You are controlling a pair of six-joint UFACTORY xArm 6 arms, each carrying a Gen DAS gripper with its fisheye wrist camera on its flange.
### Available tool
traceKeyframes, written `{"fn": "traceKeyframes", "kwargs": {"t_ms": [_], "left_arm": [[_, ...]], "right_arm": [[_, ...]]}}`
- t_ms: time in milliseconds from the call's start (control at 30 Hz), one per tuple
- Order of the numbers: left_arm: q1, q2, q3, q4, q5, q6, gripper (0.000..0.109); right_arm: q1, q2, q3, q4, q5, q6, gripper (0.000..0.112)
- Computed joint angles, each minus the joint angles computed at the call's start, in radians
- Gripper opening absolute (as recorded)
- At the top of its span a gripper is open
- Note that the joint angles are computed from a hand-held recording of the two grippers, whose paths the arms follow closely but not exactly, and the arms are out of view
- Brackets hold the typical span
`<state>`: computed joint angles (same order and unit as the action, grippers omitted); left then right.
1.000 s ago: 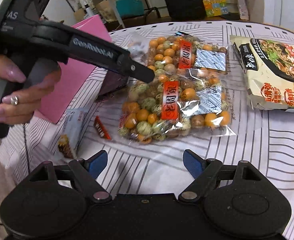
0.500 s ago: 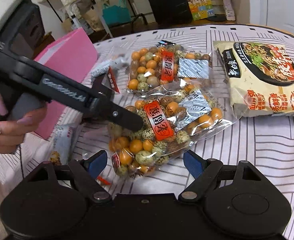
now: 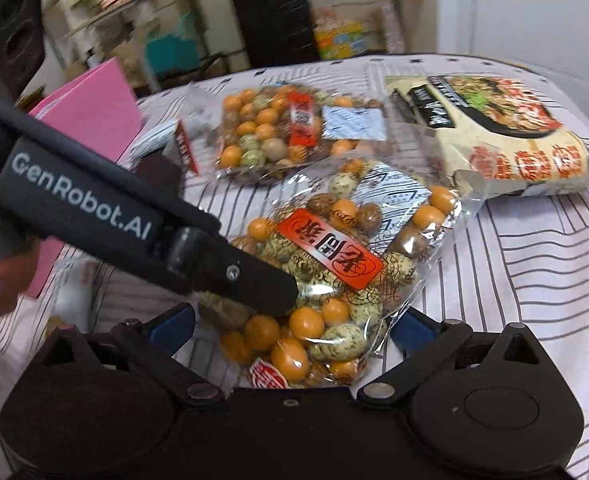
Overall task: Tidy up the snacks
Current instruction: 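Close the left gripper on the bean bag's sealed end, then lift the bean bag with the left gripper over the pink box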
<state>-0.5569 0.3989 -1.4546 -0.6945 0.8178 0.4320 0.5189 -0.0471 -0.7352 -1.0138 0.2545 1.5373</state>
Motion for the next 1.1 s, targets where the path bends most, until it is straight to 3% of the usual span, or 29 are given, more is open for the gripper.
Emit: {"fn": "traceKeyframes", "kwargs": {"t_ms": [100, 167, 333, 600, 733, 833, 1100], "left_arm": [[0.004, -0.012, 0.022, -0.027, -0.012, 0.026, 0.052], [0.000, -0.020, 0.030, -0.021, -0.015, 0.036, 0.052], [-0.024, -0.056, 0.063, 0.037, -0.030, 0.016, 0.052], [-0.036, -0.119, 0.086, 0.132, 0.042, -0.076, 0.053], [-0.033, -0.167, 0.110, 0.142, 0.072, -0.088, 0.053], [-0.028, -0.194, 0.116, 0.157, 0.133, -0.150, 0.053], [-0.016, -0.343, 0.229, 0.187, 0.116, -0.205, 0.053]], "right_arm": [[0.010, -0.001, -0.005, -0.081, 0.020, 0.066, 0.103], [0.008, -0.017, 0.011, -0.062, 0.006, 0.027, 0.103], [-0.003, -0.059, 0.058, 0.207, -0.047, -0.219, 0.103], [0.051, -0.140, 0.130, 0.732, -0.066, -0.627, 0.102], [0.081, -0.191, 0.133, 0.842, -0.018, -0.726, 0.102], [0.113, -0.216, 0.096, 0.939, 0.096, -0.811, 0.101], [0.173, -0.266, 0.050, 0.869, 0.177, -0.779, 0.101]]}}
